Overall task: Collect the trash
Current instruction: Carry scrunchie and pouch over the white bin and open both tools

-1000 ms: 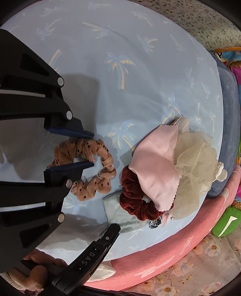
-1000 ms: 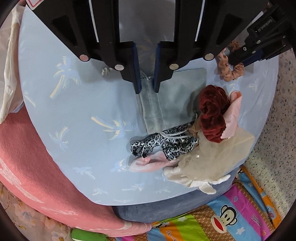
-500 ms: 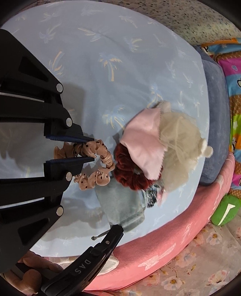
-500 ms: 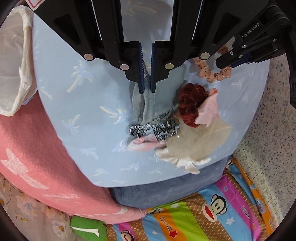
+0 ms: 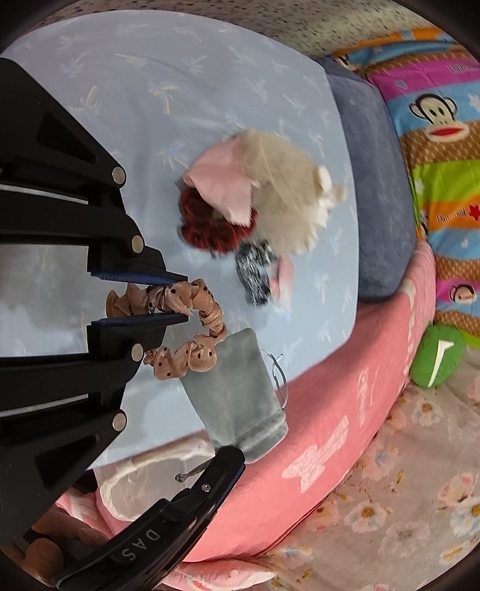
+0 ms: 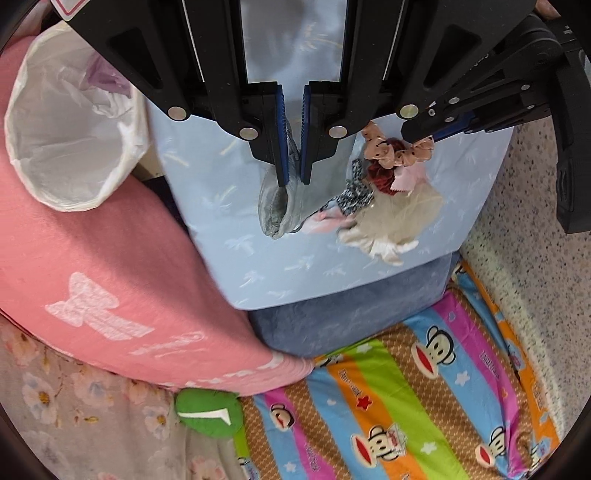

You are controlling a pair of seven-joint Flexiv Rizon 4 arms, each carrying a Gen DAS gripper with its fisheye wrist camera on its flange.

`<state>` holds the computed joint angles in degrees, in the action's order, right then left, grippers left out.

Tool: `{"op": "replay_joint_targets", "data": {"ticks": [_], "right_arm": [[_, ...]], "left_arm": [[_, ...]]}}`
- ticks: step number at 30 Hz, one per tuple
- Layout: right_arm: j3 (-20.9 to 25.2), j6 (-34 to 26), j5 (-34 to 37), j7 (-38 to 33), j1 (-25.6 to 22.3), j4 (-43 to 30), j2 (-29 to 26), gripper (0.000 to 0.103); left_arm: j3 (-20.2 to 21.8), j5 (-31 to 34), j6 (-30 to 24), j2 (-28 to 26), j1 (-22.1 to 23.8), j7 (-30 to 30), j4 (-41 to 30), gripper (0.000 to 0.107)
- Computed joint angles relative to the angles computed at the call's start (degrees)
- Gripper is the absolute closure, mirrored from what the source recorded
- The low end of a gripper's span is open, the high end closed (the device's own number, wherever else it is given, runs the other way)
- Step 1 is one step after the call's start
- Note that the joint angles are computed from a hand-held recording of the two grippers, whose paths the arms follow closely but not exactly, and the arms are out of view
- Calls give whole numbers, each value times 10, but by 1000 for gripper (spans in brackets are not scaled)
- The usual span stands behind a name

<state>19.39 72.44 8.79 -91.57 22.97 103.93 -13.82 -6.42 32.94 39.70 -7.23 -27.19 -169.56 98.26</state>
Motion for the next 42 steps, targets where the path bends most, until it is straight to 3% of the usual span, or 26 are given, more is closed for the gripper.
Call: {"op": "replay_joint_targets", "data": {"ticks": [18,29,42], "right_arm": [[-46,19,75,-37,-83,16,53,96],[-72,26,89,-32,-123,25,63,96],[-82,27,96,-36,-146,23,67,96]], "left_arm": [[26,10,-28,-146,-75,120,-221,92],[58,-32,-36,-236,-118,206,-346,92],[84,-76,-47,-300,-141,266,-441,91]]}}
